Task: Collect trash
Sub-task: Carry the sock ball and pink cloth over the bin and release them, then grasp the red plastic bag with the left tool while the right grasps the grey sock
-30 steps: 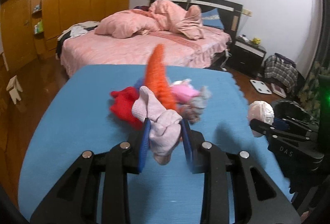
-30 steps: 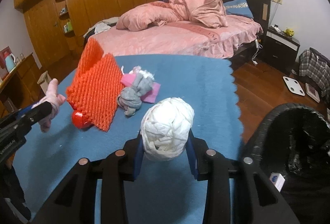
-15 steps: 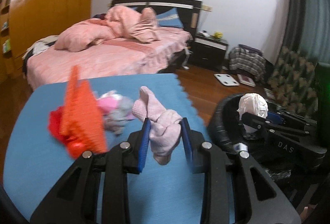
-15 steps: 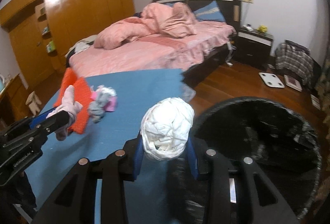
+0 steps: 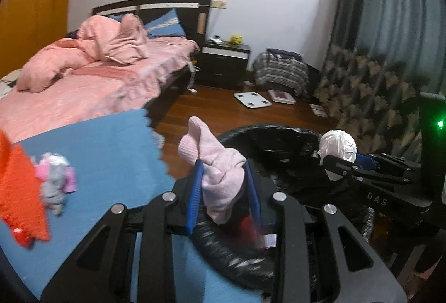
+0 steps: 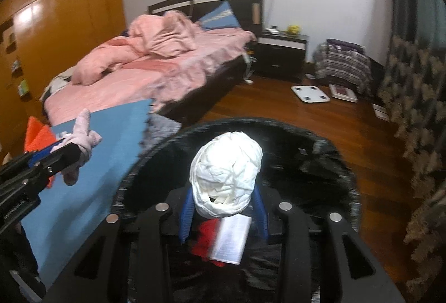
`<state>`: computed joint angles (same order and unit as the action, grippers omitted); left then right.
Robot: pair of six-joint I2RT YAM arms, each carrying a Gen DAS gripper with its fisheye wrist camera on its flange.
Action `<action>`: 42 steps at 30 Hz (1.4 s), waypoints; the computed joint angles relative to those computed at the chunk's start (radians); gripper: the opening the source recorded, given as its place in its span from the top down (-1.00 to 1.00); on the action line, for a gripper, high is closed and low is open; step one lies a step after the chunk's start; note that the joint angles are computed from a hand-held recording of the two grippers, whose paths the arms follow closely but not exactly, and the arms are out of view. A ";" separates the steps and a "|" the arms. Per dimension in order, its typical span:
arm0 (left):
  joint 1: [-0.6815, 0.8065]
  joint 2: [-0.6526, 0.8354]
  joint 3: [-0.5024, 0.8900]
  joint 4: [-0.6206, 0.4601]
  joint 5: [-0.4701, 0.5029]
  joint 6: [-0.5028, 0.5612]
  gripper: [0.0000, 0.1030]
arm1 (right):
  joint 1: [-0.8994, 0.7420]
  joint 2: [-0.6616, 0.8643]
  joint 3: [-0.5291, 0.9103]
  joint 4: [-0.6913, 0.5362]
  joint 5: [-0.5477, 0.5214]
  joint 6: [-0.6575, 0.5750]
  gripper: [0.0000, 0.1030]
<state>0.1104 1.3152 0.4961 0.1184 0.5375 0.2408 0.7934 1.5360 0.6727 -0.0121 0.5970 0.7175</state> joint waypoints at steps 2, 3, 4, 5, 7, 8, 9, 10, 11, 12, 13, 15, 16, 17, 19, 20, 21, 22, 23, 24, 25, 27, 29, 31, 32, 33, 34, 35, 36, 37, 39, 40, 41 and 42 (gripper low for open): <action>-0.061 0.039 0.009 0.028 -0.008 -0.026 0.39 | -0.016 -0.029 -0.038 0.003 0.007 0.004 0.25; -0.080 0.055 0.013 0.034 -0.007 -0.029 0.28 | -0.025 -0.039 -0.050 0.003 0.008 0.005 0.22; -0.091 0.067 0.015 0.042 -0.005 -0.032 0.13 | -0.034 -0.054 -0.068 0.001 0.017 0.016 0.14; -0.097 0.079 0.014 0.055 0.002 -0.039 -0.19 | -0.047 -0.064 -0.080 0.005 0.014 0.015 0.06; -0.081 0.077 0.006 0.063 0.022 -0.037 -0.33 | -0.065 -0.081 -0.098 0.005 0.016 0.021 -0.12; -0.075 0.078 0.004 0.065 0.026 -0.033 -0.37 | -0.067 -0.085 -0.103 0.004 0.022 0.026 -0.29; -0.063 0.068 -0.003 0.062 0.024 -0.025 -0.41 | -0.067 -0.087 -0.107 0.006 0.028 0.030 -0.34; -0.047 0.059 -0.007 0.056 0.023 -0.018 -0.44 | -0.066 -0.084 -0.106 0.007 0.032 0.034 -0.45; -0.023 0.049 -0.015 0.054 0.022 -0.014 -0.51 | -0.065 -0.080 -0.102 0.005 0.035 0.038 -0.66; -0.007 0.038 -0.018 0.048 0.018 -0.012 -0.60 | -0.057 -0.074 -0.097 0.002 0.045 0.049 -0.78; 0.023 0.017 -0.023 0.042 0.012 -0.008 -0.65 | -0.051 -0.066 -0.092 0.009 0.050 0.053 -0.89; 0.075 -0.004 -0.031 0.035 0.013 0.016 -0.72 | -0.037 -0.047 -0.071 0.014 0.044 0.055 -0.88; 0.112 -0.012 -0.034 0.027 0.012 0.036 -0.73 | -0.027 -0.032 -0.056 0.014 0.041 0.054 -0.88; 0.153 -0.017 -0.034 0.017 0.015 0.055 -0.74 | -0.021 -0.016 -0.042 0.018 0.038 0.052 -0.88; 0.226 -0.021 -0.026 -0.007 0.031 0.081 -0.74 | 0.007 0.028 -0.001 0.029 0.029 0.053 -0.88; 0.270 -0.022 -0.025 -0.013 0.038 0.097 -0.74 | 0.019 0.052 0.022 0.036 0.026 0.050 -0.88; 0.303 -0.016 -0.017 -0.019 0.046 0.111 -0.74 | 0.032 0.066 0.036 0.037 0.028 0.052 -0.88; 0.344 -0.015 -0.016 -0.019 0.051 0.127 -0.74 | 0.050 0.101 0.072 0.044 0.021 0.045 -0.88; 0.394 -0.007 -0.012 -0.017 0.055 0.150 -0.74 | 0.060 0.124 0.096 0.048 0.017 0.040 -0.88; 0.431 0.002 -0.010 -0.013 0.060 0.168 -0.74 | 0.077 0.160 0.137 0.049 0.013 0.033 -0.88; 0.464 0.013 -0.003 -0.016 0.064 0.184 -0.74 | 0.088 0.190 0.170 0.052 0.007 0.025 -0.88; 0.536 0.045 0.019 -0.028 0.079 0.218 -0.74 | 0.103 0.240 0.233 0.050 -0.008 0.011 -0.88; 0.603 0.090 0.044 -0.021 0.079 0.249 -0.74 | 0.124 0.308 0.312 0.053 -0.019 -0.009 -0.88; 0.656 0.129 0.060 -0.006 0.082 0.274 -0.74 | 0.137 0.368 0.386 0.046 -0.037 -0.029 -0.88; 0.682 0.158 0.076 0.002 0.080 0.282 -0.74 | 0.144 0.402 0.429 0.041 -0.044 -0.041 -0.88; 0.698 0.181 0.090 0.008 0.079 0.284 -0.74 | 0.150 0.426 0.461 0.035 -0.045 -0.050 -0.88; 0.718 0.214 0.110 0.018 0.073 0.284 -0.74 | 0.157 0.455 0.498 0.028 -0.047 -0.062 -0.88; 0.735 0.247 0.131 0.028 0.065 0.284 -0.74 | 0.164 0.487 0.538 0.019 -0.050 -0.073 -0.88; 0.744 0.267 0.143 0.033 0.060 0.284 -0.74 | 0.168 0.508 0.566 0.013 -0.052 -0.081 -0.88; 0.754 0.292 0.159 0.040 0.053 0.281 -0.73 | 0.173 0.535 0.601 0.004 -0.055 -0.088 -0.88; 0.767 0.336 0.190 0.048 0.040 0.275 -0.63 | 0.180 0.579 0.656 -0.010 -0.060 -0.095 -0.88; 0.771 0.356 0.206 0.045 0.033 0.272 -0.61 | 0.184 0.601 0.685 -0.018 -0.062 -0.098 -0.88; 0.775 0.385 0.230 0.041 0.027 0.264 -0.58 | 0.186 0.624 0.716 -0.030 -0.067 -0.099 -0.88; 0.780 0.406 0.248 0.038 0.023 0.257 -0.55 | 0.187 0.640 0.740 -0.040 -0.070 -0.101 -0.88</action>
